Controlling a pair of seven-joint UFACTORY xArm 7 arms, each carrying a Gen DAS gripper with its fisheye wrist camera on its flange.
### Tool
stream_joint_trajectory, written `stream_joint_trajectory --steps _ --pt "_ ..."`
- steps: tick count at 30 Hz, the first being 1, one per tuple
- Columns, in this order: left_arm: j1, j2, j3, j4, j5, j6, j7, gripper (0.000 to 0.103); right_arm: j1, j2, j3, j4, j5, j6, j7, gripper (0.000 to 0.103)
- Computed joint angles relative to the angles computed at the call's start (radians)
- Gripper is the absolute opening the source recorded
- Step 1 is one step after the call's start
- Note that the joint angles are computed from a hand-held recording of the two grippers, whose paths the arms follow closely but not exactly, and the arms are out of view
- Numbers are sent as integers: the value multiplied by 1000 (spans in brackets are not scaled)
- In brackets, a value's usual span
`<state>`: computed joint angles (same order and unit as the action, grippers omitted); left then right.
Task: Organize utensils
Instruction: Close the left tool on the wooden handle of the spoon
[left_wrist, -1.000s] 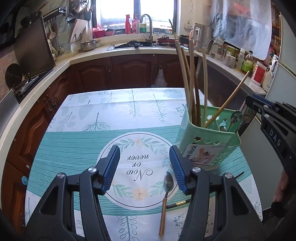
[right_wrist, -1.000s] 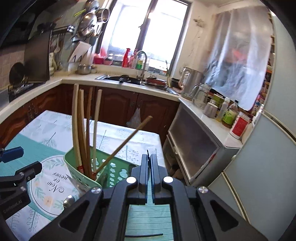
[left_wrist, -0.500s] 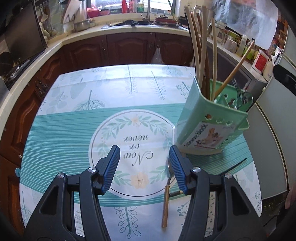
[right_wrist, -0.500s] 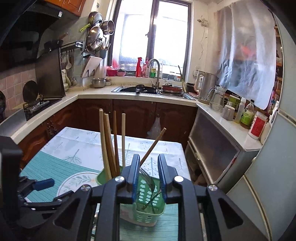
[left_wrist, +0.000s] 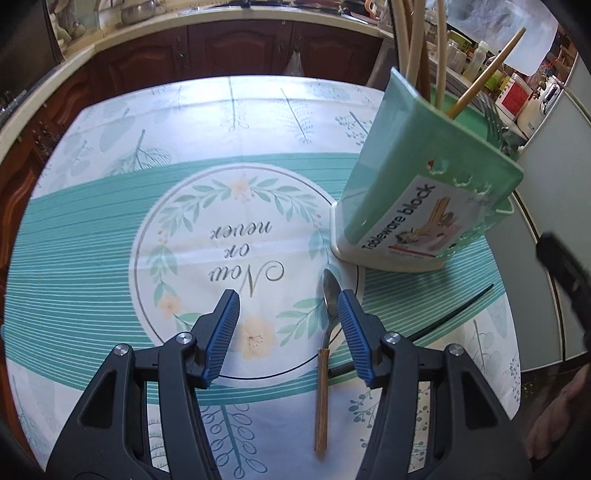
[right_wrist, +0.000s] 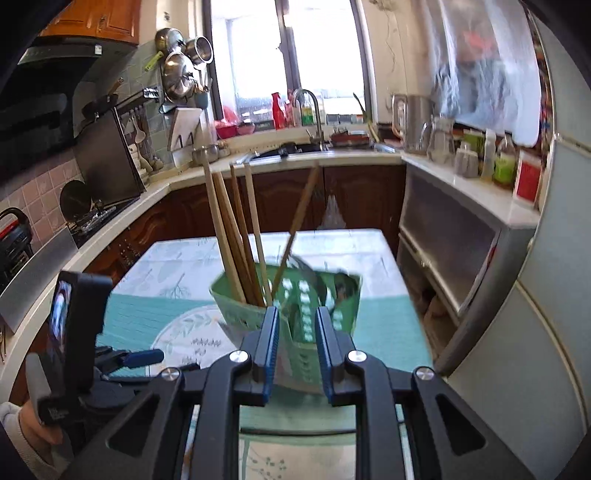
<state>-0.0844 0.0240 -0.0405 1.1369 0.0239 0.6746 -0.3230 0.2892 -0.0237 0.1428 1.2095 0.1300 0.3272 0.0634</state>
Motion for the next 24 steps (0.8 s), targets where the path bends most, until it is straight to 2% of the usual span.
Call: stream_joint_trajectory --steps 3,8,15,21,23,24 --pt "7 35 1 15 -74 7 43 52 0 -8 -4 -46 53 21 -4 20" --pt "6 96 -2 57 -97 35 61 52 2 -26 -9 -120 133 34 -6 20" --pt "-16 149 -11 107 -71 54 88 52 7 -34 -11 -176 190 59 -19 20" --pt "-30 196 -11 185 -44 131 107 52 12 -33 -12 -192 226 56 -40 20" --pt "-40 214 -10 215 -14 163 108 48 14 -30 -15 -192 254 59 -63 20" --pt "-46 219 -8 226 9 176 114 41 14 -27 -14 -190 258 62 -64 20"
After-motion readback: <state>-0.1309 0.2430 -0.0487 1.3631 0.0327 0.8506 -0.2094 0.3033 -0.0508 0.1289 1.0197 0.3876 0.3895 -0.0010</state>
